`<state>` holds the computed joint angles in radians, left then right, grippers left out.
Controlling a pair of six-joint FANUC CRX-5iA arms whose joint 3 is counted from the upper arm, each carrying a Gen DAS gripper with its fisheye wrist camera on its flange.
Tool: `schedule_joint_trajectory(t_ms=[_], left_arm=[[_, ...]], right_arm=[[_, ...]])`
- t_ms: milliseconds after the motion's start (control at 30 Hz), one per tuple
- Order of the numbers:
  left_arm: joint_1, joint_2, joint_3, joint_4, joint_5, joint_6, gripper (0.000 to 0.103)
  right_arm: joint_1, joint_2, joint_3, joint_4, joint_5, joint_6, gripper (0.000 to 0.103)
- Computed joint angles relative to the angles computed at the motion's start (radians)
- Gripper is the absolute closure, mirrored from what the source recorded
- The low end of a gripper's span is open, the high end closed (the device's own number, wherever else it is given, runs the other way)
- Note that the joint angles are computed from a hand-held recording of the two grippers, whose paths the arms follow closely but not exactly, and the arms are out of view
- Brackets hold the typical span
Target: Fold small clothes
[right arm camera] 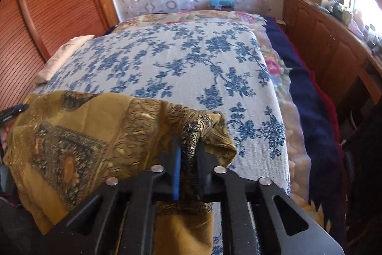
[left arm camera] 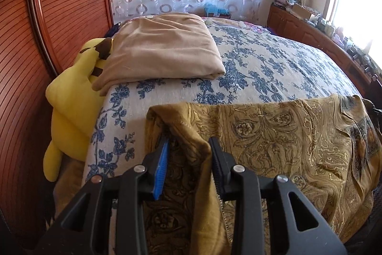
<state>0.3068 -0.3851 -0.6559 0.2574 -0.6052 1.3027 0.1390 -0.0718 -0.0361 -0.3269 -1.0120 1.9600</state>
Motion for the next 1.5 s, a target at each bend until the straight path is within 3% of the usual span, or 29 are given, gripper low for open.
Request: schedule_joint_trajectory(t_ms=[267, 400, 467, 533, 567, 667, 833, 1033, 1233, 1500], left_arm=[[0.004, -0.007, -0.015, 0.012, 0.019, -0.025, 0.069], [0.007, -0.008, -0.017, 0.017, 0.018, -0.034, 0.068], [0.006, -0.009, -0.020, 0.021, 0.020, -0.035, 0.068], [0.005, -0.011, -0.022, 0.026, 0.022, -0.037, 0.068], [0.005, -0.011, -0.021, 0.024, 0.021, -0.036, 0.068], [0.005, -0.012, -0.021, 0.022, 0.021, -0.035, 0.068], [0.004, -0.012, -0.022, 0.022, 0.022, -0.034, 0.068], [0.003, -0.010, -0.015, 0.017, 0.012, -0.044, 0.068], [0.039, -0.021, -0.020, 0.087, -0.037, -0.133, 0.065], [0.009, -0.004, 0.053, -0.054, -0.063, -0.063, 0.063]], right_arm=[[0.015, -0.076, -0.061, 0.030, -0.003, 0.014, 0.099], [0.036, -0.085, -0.087, 0.076, 0.058, -0.024, 0.094], [0.044, -0.083, -0.096, 0.103, 0.093, -0.058, 0.067], [0.046, -0.076, -0.101, 0.116, 0.126, -0.075, 0.050], [0.050, -0.067, -0.102, 0.130, 0.138, -0.086, 0.048], [0.063, -0.030, -0.097, 0.180, 0.153, -0.122, 0.045], [0.046, 0.041, -0.041, 0.139, 0.109, -0.101, 0.043], [0.044, 0.031, -0.057, 0.125, 0.134, -0.084, 0.042], [0.041, 0.034, -0.055, 0.120, 0.138, -0.085, 0.041], [0.043, 0.032, -0.058, 0.121, 0.140, -0.087, 0.041]])
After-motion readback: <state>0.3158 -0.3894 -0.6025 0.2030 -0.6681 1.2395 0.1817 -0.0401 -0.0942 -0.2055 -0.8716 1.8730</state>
